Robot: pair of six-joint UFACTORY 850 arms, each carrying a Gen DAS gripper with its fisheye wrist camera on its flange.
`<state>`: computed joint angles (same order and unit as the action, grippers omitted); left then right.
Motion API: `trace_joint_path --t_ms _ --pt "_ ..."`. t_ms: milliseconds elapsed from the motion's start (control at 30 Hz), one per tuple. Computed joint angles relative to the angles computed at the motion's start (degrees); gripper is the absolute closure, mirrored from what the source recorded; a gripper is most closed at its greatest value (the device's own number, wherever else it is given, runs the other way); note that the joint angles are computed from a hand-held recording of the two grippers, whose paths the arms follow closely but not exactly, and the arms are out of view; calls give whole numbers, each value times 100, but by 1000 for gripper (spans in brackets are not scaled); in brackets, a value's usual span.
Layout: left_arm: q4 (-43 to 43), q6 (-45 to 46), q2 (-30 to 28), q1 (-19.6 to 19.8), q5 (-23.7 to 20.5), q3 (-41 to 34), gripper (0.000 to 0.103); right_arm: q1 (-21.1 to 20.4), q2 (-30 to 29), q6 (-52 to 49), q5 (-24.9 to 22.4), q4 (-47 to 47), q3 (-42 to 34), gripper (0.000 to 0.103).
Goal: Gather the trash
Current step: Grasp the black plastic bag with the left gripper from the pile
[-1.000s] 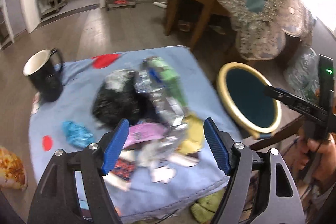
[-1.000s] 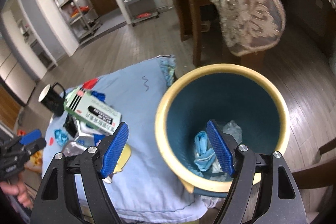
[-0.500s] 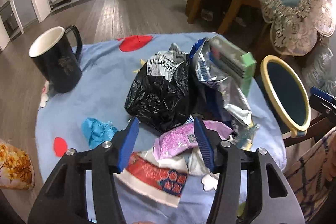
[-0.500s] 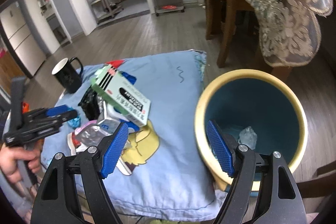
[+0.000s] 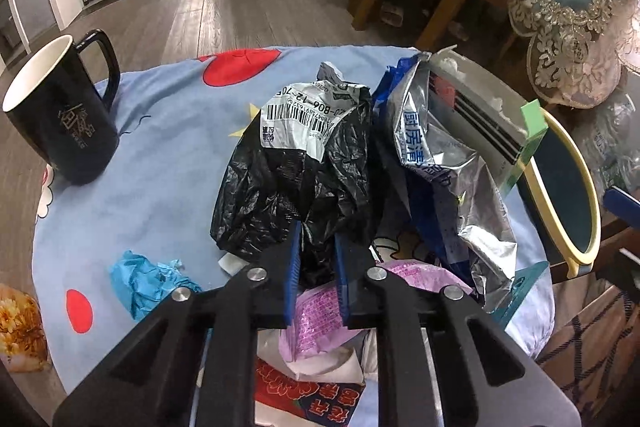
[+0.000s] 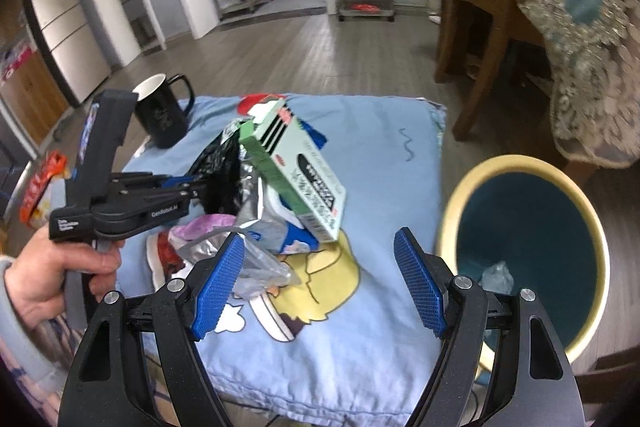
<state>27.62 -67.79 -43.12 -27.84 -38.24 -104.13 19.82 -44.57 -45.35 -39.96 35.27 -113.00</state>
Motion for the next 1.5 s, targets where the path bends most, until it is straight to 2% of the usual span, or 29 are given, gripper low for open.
trace_joint_path --t_ms 333,533,800,967,1100,1167,1300,1367,1500 --pt "1425 -1868 858 -27 291 965 92 70 -54 -32 -220 106 -86 25" --pt "1999 -2424 1231 -166 75 1254 92 56 -116 32 -408 158 -169 25" --pt "2151 -2663 1615 -265 -206 1590 92 307 -200 -305 -708 81 -193 25" --pt "2215 -3037 1886 -370 -268 1955 92 564 -191 -400 -462 -447 -43 25" --pt "2266 -3261 2042 -429 -298 2178 92 683 -137 -59 -7 -1083 154 24" --pt "2323 -3400 2112 -449 -306 2268 92 648 -67 -54 16 -998 283 24" --pt "2394 -3559 2145 -462 -349 2298 92 502 30 -163 -391 -349 506 24" --pt "2400 -3567 2122 -461 -334 2265 92 448 -31 -144 -775 -50 485 24" --pt "2413 -3566 2115 -470 -265 2286 92 454 -157 -116 -1334 353 405 35"
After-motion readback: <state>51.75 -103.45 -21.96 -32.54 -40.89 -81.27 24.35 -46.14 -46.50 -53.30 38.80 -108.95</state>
